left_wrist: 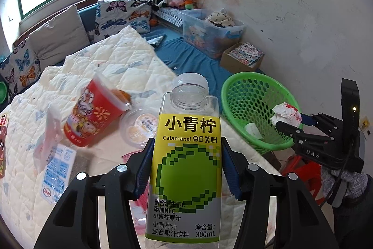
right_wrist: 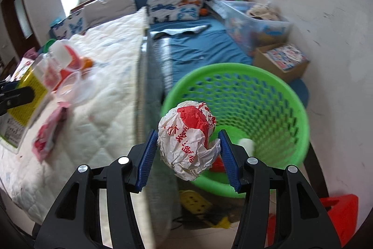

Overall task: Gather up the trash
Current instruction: 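Drop the paper ball into the green basket by opening the right gripper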

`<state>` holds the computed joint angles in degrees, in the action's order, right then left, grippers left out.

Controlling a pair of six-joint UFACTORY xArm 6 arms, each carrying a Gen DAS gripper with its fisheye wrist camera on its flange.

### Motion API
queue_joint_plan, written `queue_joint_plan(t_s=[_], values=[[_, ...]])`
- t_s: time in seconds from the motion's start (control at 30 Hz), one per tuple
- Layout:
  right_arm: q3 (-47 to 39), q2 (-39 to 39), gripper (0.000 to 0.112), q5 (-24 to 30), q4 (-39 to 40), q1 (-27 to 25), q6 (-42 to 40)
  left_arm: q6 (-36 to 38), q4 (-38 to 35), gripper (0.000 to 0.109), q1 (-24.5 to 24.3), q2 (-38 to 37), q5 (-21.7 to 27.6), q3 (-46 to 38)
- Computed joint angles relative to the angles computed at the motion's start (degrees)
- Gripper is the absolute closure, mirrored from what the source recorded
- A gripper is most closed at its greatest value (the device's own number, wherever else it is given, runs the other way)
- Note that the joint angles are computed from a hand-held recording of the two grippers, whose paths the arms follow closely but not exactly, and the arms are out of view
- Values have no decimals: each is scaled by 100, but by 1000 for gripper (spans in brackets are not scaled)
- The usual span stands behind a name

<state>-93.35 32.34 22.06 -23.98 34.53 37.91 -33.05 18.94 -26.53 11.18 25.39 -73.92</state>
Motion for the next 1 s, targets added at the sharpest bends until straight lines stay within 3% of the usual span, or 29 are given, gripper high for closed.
queue_joint_plan(t_s=[0.23, 0.4, 0.6, 1.0], values=[[47, 13, 52, 109, -366, -267, 530, 302, -160, 56, -187, 458, 214, -665], [223, -58, 40, -15, -505, -396, 796, 522, -283, 56, -315, 845, 364, -1216], [658, -328, 38, -211, -679, -507, 1034, 989, -719, 56, -466, 1505, 617, -2103], [1962, -1193, 37, -674, -1526, -595, 1973, 1585, -1281, 56, -698, 3428, 1975, -4955]])
